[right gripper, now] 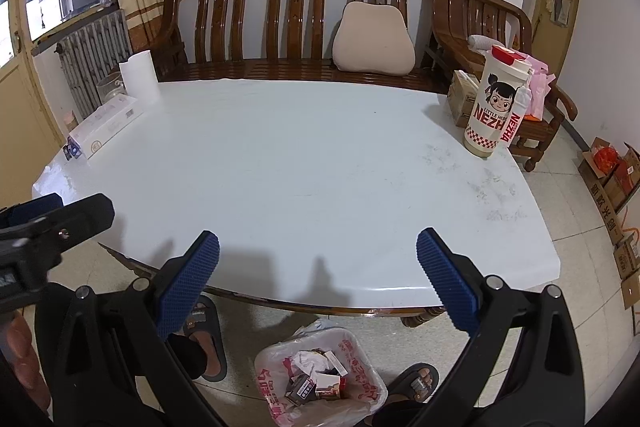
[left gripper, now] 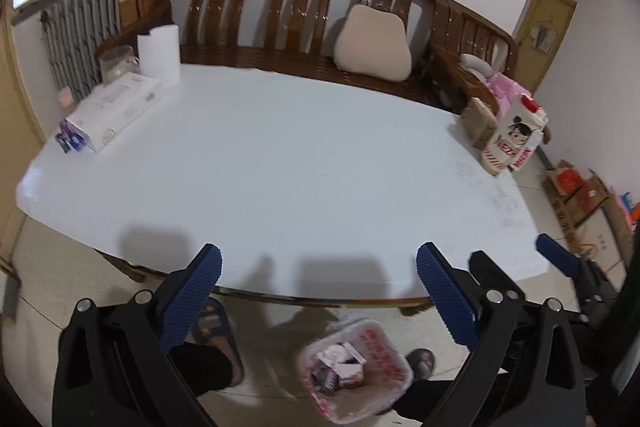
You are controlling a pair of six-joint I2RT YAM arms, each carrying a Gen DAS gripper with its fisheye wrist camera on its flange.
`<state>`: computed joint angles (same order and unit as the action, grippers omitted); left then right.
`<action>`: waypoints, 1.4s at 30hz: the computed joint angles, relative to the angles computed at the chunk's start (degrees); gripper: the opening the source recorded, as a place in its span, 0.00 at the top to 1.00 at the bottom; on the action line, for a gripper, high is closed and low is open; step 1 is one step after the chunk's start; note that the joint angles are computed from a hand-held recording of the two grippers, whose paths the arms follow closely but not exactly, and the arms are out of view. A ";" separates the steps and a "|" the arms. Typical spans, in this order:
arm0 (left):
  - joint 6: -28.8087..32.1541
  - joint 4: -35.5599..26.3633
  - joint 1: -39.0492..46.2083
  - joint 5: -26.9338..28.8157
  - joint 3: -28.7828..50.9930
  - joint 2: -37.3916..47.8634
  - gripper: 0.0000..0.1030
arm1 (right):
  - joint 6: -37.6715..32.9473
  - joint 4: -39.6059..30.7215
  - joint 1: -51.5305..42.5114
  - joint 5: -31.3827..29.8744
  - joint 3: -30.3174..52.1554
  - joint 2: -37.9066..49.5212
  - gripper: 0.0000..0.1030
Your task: Collect trash
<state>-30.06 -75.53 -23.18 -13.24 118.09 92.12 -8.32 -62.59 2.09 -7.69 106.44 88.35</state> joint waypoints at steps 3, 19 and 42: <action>-0.89 2.16 1.48 2.41 -2.40 -1.10 0.07 | -0.32 0.29 -0.02 0.03 -0.60 -0.32 0.06; -0.07 -3.25 1.01 -3.53 1.58 1.81 0.07 | 0.22 1.09 0.31 0.92 -2.14 -0.51 0.06; 0.66 -4.90 0.14 -7.75 4.09 4.02 0.07 | 0.39 0.61 0.30 1.35 -1.86 -0.44 0.06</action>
<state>-29.40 -80.43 -23.05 -20.99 122.19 96.14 -7.93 -61.98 2.39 -6.34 104.58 87.91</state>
